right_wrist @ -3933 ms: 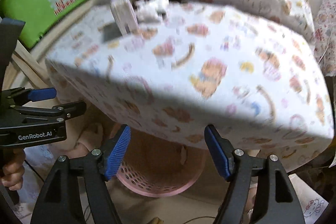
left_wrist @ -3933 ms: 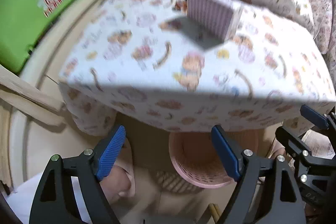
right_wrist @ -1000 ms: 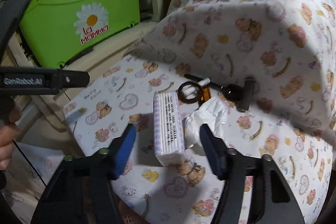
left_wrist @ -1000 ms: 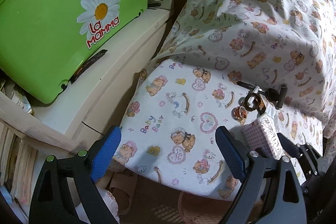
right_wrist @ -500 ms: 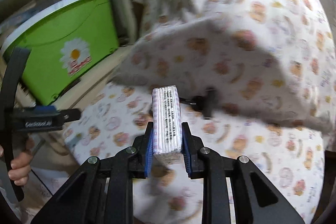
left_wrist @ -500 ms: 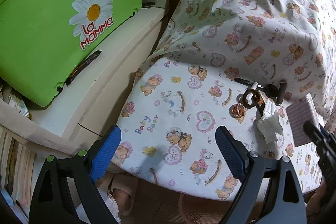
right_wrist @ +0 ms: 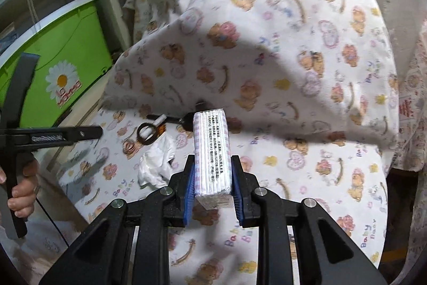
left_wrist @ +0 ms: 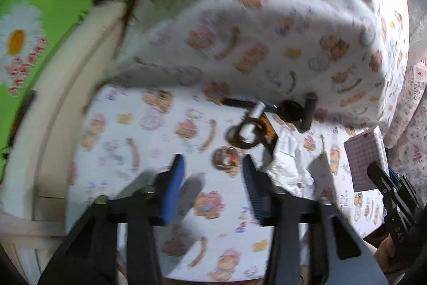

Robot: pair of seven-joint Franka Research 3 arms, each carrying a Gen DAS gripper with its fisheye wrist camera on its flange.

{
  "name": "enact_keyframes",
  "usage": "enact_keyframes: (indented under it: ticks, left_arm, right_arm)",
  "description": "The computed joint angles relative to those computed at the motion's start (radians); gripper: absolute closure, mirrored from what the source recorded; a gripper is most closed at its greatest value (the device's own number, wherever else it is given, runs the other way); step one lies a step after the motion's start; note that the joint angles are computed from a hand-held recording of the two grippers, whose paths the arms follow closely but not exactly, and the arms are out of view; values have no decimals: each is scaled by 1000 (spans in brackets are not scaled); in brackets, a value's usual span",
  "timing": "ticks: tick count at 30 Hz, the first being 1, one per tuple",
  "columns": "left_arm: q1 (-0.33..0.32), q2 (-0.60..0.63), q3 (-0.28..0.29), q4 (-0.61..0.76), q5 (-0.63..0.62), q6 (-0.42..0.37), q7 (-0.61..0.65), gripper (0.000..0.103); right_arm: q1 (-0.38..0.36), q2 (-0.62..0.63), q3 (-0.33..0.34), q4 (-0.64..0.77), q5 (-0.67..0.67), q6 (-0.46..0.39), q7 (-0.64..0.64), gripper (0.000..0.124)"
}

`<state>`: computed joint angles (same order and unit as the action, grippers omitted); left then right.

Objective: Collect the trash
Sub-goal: 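Grasp the small round trinket with the left gripper while the right holds the pack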

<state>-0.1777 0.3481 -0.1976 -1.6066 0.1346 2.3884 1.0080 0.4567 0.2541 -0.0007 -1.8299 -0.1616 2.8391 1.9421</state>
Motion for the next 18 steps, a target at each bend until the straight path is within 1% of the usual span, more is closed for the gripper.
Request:
enact_keyframes:
  ticks: [1, 4, 6, 7, 8, 11, 13, 14, 15, 16, 17, 18]
  left_arm:
    - [1, 17, -4, 20, -10, -15, 6, 70]
    - [-6, 54, -7, 66, -20, -43, -2, 70]
    - [-23, 69, 3, 90, 8, -58, -22, 69]
    - [-31, 77, 10, 102, 27, -64, -30, 66]
    - [-35, 84, 12, 111, 38, -69, -33, 64]
    - [-44, 118, 15, 157, 52, -99, -46, 64]
    - [-59, 142, 25, 192, 77, -141, -64, 64]
    - [-67, 153, 31, 208, 91, -159, -76, 68]
    - [-67, 161, 32, 214, 95, -162, -83, 71]
    - [-62, 164, 28, 216, 86, -161, -85, 79]
    - [-51, 164, 17, 214, 64, -153, -79, 93]
    - [-36, 158, 2, 204, 33, -136, -62, 98]
  right_arm:
    - [19, 1, -25, 2, -38, -7, 45, 98]
    - [5, 2, -13, 4, -20, -25, 54, 98]
    - [-14, 6, 7, 6, 25, -30, 34, 98]
    - [-23, 7, 15, 7, 47, -33, 21, 98]
    - [-33, 7, 26, 6, 73, -33, 1, 98]
    - [-39, 6, 35, 8, 103, -49, -38, 98]
    - [-36, 1, 31, 4, 105, -51, -43, 98]
    - [-39, 0, 34, 4, 113, -58, -52, 98]
    - [-41, -1, 35, 2, 121, -59, -57, 98]
    - [-40, -4, 32, -2, 122, -57, -54, 98]
    - [-33, -5, 22, -3, 108, -58, -33, 98]
    - [-29, -8, 15, -6, 97, -56, -19, 98]
